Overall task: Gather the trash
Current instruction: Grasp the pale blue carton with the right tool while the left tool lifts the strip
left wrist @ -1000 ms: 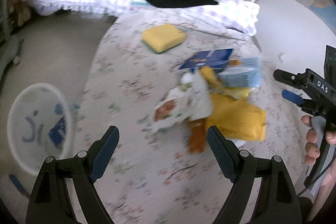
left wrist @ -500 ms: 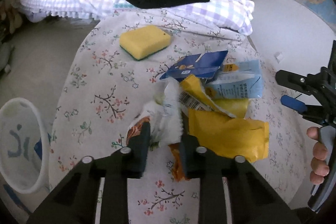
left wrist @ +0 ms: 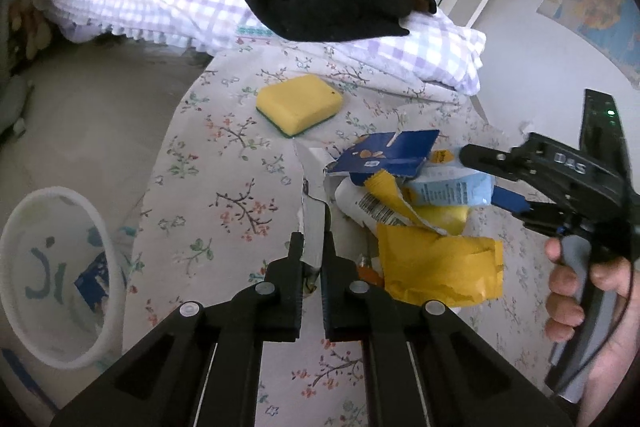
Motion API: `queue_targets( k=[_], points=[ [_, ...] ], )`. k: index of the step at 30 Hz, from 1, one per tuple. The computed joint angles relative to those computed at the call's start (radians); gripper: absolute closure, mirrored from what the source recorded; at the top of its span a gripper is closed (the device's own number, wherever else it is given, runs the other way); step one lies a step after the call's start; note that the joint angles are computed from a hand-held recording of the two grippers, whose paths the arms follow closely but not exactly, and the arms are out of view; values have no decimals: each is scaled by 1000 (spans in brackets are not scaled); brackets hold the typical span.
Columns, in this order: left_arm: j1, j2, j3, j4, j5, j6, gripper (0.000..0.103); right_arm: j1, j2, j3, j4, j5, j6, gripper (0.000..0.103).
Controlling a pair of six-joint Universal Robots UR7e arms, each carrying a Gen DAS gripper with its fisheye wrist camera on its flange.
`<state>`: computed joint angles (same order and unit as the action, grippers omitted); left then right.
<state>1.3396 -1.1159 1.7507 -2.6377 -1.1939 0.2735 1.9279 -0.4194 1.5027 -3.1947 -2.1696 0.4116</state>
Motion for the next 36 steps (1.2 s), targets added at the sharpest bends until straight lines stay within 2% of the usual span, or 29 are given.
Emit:
queue_targets(
  k=[2, 4, 5, 15, 24, 30, 36],
  points=[
    [2, -7, 2, 9, -4, 4, 96, 0, 8, -9, -3, -7, 1, 38],
    [5, -16, 4, 17, -5, 3, 96, 3, 11, -9, -26, -1, -21, 52],
    [6, -20, 5, 19, -8, 1, 96, 7, 9, -8, -25, -5, -28, 54],
    [12, -82, 32, 20, -33, 3, 96, 50, -48, 81, -141, -71, -70, 55],
    [26, -133, 49, 9, -24, 6, 96, 81, -104, 179, -264, -67, -76, 55],
    [50, -174, 55, 5, -17, 11, 96, 111, -93, 171, -269, -50, -107, 55],
    [84, -208, 46, 11, 6, 16, 96, 131, -44, 110, -219, -8, -130, 55]
  ],
)
